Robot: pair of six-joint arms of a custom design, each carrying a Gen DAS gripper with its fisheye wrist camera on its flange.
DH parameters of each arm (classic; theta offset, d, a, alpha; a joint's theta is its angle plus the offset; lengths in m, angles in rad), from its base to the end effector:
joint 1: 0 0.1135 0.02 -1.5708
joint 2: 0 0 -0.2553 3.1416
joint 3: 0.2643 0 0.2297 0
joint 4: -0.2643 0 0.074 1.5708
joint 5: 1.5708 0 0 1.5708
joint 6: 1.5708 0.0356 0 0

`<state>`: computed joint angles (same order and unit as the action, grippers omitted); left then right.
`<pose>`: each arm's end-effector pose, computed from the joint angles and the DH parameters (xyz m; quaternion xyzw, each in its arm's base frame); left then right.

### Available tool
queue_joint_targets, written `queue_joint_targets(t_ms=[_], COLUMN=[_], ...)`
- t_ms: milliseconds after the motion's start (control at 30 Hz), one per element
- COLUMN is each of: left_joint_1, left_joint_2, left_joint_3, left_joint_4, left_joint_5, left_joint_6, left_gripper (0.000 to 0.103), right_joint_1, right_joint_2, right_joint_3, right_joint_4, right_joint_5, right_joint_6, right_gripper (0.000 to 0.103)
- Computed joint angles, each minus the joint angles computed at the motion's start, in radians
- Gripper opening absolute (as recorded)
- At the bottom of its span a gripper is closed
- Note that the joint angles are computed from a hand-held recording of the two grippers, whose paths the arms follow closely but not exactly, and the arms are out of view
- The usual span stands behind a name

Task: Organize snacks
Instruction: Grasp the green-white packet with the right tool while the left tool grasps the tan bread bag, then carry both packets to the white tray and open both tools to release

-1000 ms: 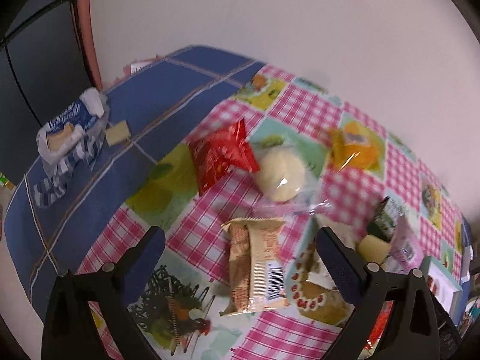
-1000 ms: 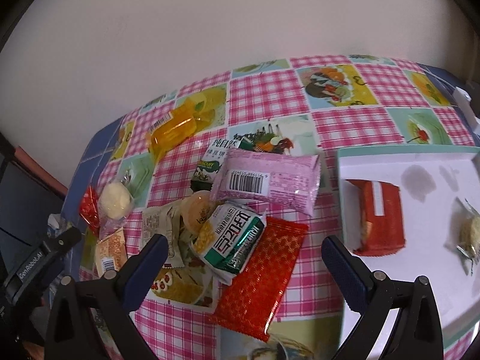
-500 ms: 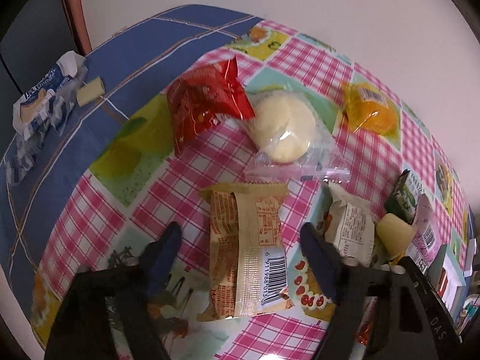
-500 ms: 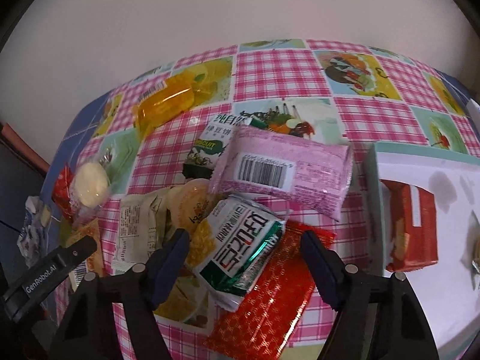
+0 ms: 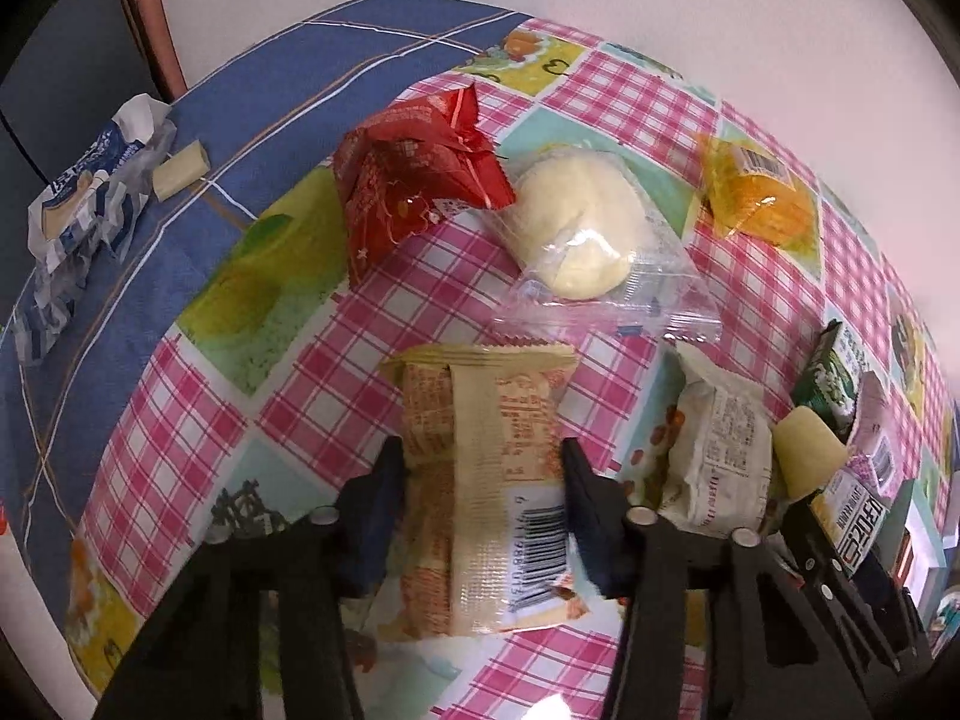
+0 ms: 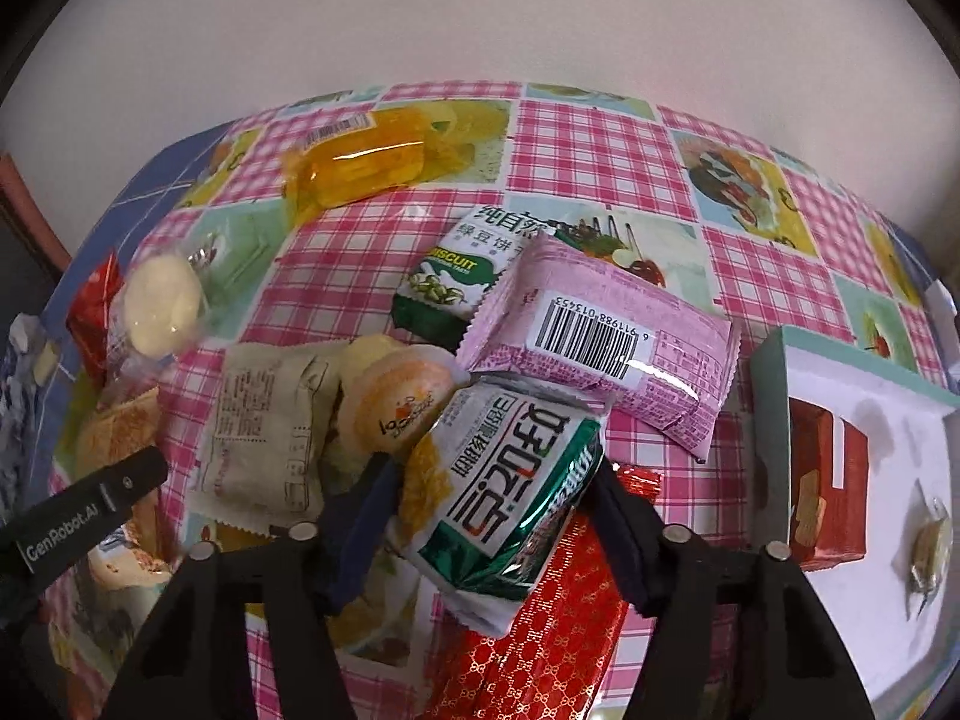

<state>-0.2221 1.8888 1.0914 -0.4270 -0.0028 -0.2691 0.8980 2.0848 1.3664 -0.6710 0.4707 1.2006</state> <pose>0.3267 -0.0737 0.1362 -0.0234 0.9848 -0.0406 0.1675 0.2438 0.2801 0.1311 0.1669 0.9542 -0.0393 0.2452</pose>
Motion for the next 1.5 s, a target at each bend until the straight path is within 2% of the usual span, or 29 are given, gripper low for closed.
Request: queue_joint_targets(t_ms=[133, 333, 700, 933, 1133, 1300, 1500], left_joint_1=[-0.011, -0.002, 0.007, -0.048, -0.168, -0.306, -0.558], left_joint_2=[0.003, -0.021, -0.140, -0.297, -0.417, -0.423, -0.348], left_joint_3=[0.002, -0.025, -0.084, -0.107, -0.091, -0.040, 0.037], left_joint_4=[-0.006, -0.002, -0.036, -0.100, -0.172, -0.193, -0.166], left_joint_5=[0.013, 0.064, 0.123, 0.129, 0.081, 0.058, -0.034], left_joint_6=[-0.007, -0.014, -0.026, -0.032, -0.056, -0.143, -0.198], left_gripper=[0.045, 0.038, 0.037, 0.037, 0.037, 0.037, 0.037], right_joint_1=[-0.006, -0.011, 0.005, 0.067, 0.141, 0.168, 0.155], right_joint_2=[-0.039, -0.094, -0.250, -0.400, -0.506, -0.610, -0.848], right_joint_3=[-0.055, -0.126, -0.249, -0.308, -0.335, -0.396, -0.578], right_joint_4=[0.035, 0.066, 0.097, 0.008, -0.110, -0.222, -0.369], right_joint_5=[-0.018, -0.031, -0.039, -0.002, 0.042, 0.062, 0.065], right_joint_6=[0.014, 0.054, 0.129, 0.238, 0.362, 0.451, 0.626], right_gripper=[0.056, 0.053, 0.052, 0.052, 0.052, 0.052, 0.052])
